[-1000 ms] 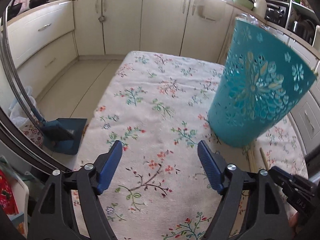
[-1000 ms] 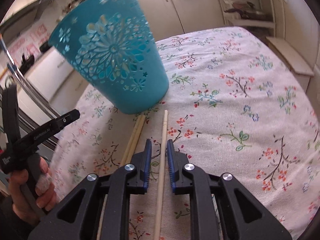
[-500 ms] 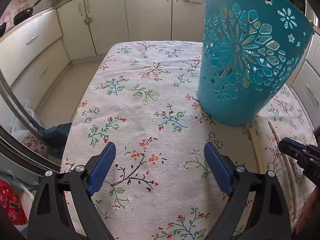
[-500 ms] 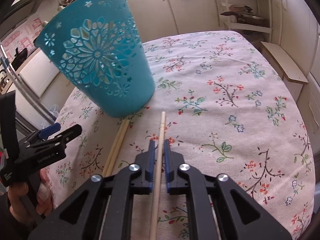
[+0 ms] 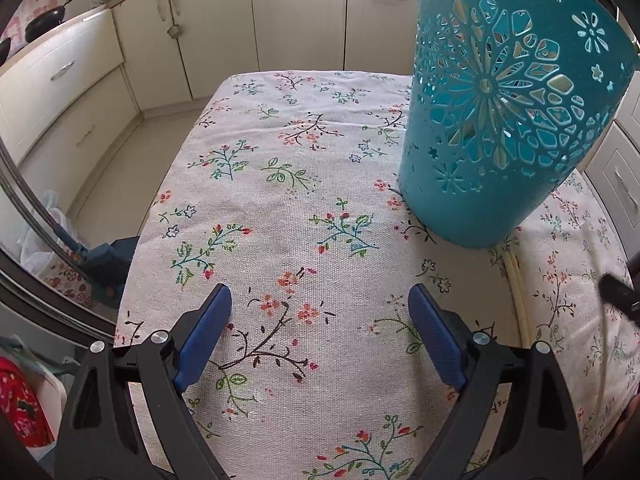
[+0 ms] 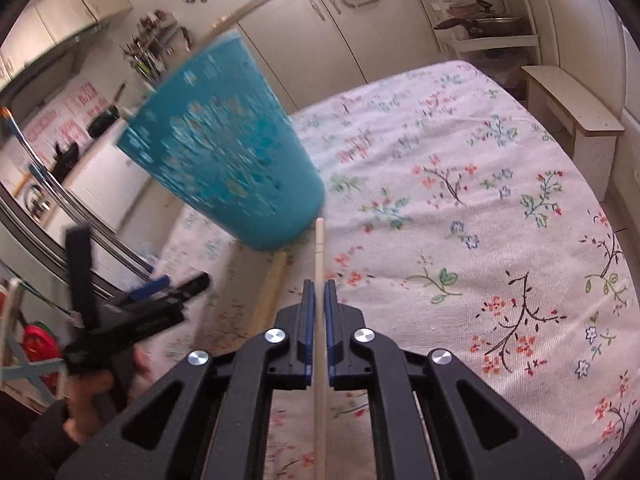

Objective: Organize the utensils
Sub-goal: 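Lift the chopstick with the right gripper and release it into the cup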

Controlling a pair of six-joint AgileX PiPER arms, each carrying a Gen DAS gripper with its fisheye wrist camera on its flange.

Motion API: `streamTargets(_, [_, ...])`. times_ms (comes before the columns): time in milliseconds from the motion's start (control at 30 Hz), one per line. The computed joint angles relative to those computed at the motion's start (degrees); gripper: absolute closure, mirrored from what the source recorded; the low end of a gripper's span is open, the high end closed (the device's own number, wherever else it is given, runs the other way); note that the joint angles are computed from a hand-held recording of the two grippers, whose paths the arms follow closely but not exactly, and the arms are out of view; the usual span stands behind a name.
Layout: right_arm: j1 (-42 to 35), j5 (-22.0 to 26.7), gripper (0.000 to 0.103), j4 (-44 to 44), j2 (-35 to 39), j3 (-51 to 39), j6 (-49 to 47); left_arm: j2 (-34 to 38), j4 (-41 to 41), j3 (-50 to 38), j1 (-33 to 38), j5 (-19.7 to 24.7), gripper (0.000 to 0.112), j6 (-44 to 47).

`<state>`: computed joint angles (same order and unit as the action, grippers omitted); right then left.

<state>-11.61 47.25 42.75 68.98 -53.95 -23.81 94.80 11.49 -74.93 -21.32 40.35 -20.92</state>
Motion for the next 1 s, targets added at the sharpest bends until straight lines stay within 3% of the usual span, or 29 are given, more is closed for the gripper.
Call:
streamTargets(233, [-5.7,8.2,0.097,12.9,-2.8,-11.4,-3.8,0.8,-0.3,-0.7,0.2,0.3,0.026,0.6])
streamTargets(400, [-4.1,8.0,0.097,16.6,0.3,-22.7,-1.3,0.8,-0.5,-0.8,0.2,0.4,0.026,0.5])
streamTargets(500, [0.9,3.0,0.097,12.5,4.0,-30.6,3.4,0.9,-0.3,-0.9,0.1,0.4,0.026,0.5])
streamTargets(600, [8.3,-5.5,0.097,2.6,8.5,-38.6,10.7,1.0,-0.2,-0.9,0.0,0.3,0.026,0.2])
streamTargets(800, [17.6,-18.4,0.097,-20.3,14.7,-41.6,26.3,0.7,-0.9,-0.6,0.4,0.0,0.026,0.7])
streamTargets(867, [20.0,-20.4,0.097,-30.1,16.7,-40.4,33.3,0.6,-1.2,-0.6,0.5,-0.2,0.026,0.9])
streamTargets(1000, [20.7,-19.0,0.097,-33.0,18.7,-37.6,34.5,0.3,-1.8,-0.2,0.6,-0.5,0.026,1.6])
